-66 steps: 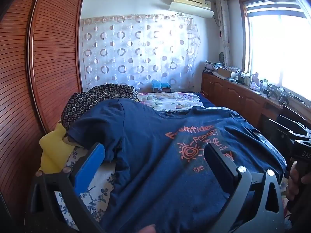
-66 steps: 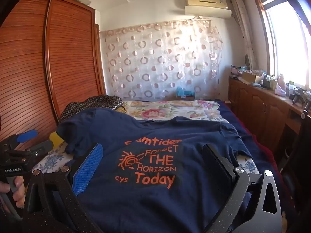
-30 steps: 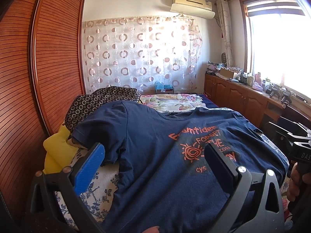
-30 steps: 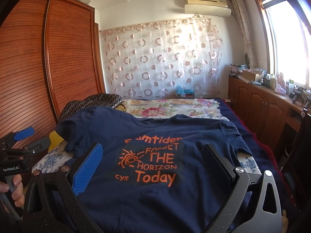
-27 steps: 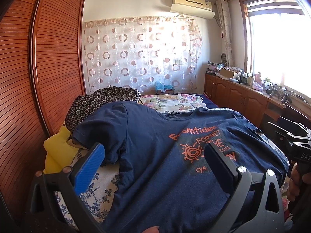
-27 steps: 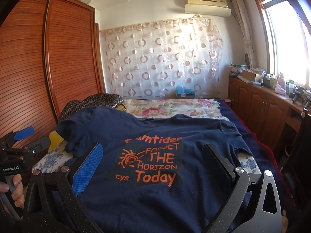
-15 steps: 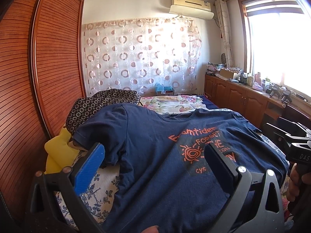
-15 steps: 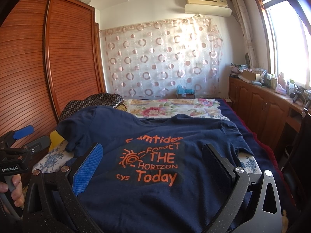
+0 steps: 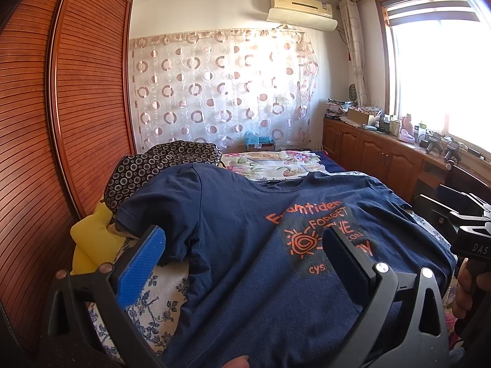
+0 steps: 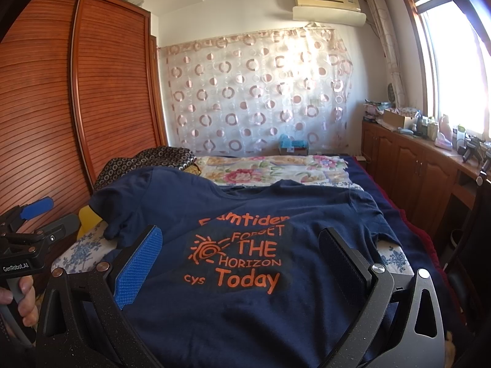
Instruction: Fold small clothes
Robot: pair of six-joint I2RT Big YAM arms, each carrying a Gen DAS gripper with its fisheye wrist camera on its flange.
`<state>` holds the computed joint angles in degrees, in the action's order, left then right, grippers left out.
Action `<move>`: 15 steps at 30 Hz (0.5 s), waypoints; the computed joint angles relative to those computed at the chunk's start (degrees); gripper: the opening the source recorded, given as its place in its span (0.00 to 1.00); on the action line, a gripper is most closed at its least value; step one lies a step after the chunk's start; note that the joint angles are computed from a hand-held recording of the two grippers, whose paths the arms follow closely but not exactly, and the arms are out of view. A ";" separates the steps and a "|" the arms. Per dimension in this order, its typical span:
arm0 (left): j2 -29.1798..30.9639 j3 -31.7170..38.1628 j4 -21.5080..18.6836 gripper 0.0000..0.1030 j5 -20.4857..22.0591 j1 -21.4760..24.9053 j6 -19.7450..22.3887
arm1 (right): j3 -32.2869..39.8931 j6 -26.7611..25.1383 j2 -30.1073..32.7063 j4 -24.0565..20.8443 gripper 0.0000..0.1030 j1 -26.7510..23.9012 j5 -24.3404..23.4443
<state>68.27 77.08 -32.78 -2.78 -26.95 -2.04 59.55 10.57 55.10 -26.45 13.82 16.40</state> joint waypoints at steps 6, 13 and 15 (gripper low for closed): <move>-0.06 -0.28 0.29 1.00 -0.06 -0.13 -0.02 | 0.06 0.00 0.06 -0.01 1.00 0.01 -0.03; -0.10 -0.34 0.35 1.00 -0.12 -0.18 0.02 | 0.20 -0.05 0.10 -0.11 1.00 -0.04 -0.08; 0.00 -0.09 0.23 1.00 -0.06 -0.11 0.05 | 0.22 -0.08 0.12 -0.12 1.00 -0.07 -0.09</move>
